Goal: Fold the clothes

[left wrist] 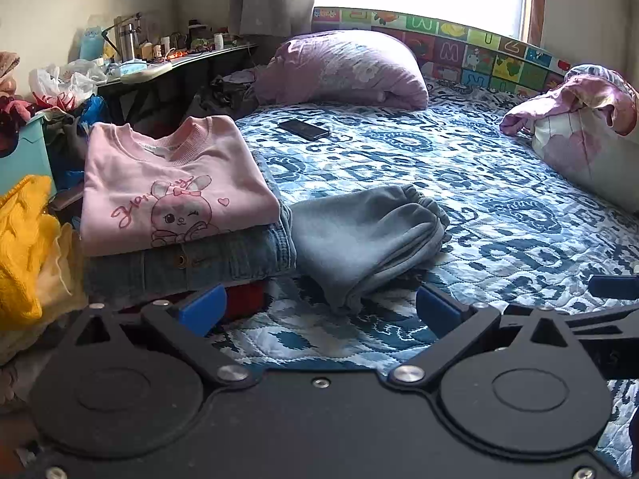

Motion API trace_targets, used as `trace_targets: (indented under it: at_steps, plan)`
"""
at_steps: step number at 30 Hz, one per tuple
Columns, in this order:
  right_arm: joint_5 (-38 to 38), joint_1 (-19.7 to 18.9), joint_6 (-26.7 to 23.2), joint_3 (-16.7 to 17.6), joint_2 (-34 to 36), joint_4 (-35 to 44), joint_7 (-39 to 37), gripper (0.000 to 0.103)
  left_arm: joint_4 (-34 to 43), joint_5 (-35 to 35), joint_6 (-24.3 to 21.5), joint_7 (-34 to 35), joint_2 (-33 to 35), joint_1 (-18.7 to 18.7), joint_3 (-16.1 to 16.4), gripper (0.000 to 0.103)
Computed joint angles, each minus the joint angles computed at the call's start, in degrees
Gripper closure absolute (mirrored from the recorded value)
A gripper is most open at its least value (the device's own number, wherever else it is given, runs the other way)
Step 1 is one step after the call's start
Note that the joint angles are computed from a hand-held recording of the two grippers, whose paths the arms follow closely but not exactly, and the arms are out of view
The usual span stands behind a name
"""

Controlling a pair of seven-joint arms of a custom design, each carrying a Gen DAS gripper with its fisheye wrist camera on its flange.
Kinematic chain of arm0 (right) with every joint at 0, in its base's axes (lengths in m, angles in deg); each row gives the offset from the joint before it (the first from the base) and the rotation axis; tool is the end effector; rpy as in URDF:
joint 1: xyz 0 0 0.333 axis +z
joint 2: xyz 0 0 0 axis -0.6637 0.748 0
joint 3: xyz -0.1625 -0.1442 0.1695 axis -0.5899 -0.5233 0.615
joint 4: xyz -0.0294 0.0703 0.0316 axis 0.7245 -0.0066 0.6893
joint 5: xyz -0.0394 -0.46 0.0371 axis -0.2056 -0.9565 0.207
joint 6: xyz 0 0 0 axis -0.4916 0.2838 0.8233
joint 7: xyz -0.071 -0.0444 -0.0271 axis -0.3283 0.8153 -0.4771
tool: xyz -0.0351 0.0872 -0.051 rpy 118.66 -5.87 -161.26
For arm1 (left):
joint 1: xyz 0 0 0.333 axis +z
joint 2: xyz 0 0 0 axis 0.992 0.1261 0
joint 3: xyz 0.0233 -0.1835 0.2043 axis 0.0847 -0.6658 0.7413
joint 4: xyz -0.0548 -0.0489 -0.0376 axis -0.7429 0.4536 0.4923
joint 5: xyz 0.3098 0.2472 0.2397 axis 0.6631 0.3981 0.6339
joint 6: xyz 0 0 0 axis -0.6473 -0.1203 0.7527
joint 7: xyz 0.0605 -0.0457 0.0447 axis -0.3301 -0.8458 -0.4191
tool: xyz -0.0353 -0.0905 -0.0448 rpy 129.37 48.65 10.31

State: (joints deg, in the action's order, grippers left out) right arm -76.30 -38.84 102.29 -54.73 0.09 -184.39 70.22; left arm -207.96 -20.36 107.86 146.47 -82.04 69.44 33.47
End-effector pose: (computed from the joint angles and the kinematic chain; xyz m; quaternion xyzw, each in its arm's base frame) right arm 0.4243 0.0747 0.6322 -0.6515 0.6450 -0.2662 0.2977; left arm 0.4274 -0.2429 0.6406 -0.6132 0.6515 -0.3290 0.3021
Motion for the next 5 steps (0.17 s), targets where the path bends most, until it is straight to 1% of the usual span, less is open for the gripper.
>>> trace_targets:
  at_steps: [5]
  plan:
    - [0.2,0.2,-0.1,-0.1,-0.1,0.0,0.0,0.000,-0.4,0.3,0.8,-0.6,-0.5,0.1,-0.2,0.000]
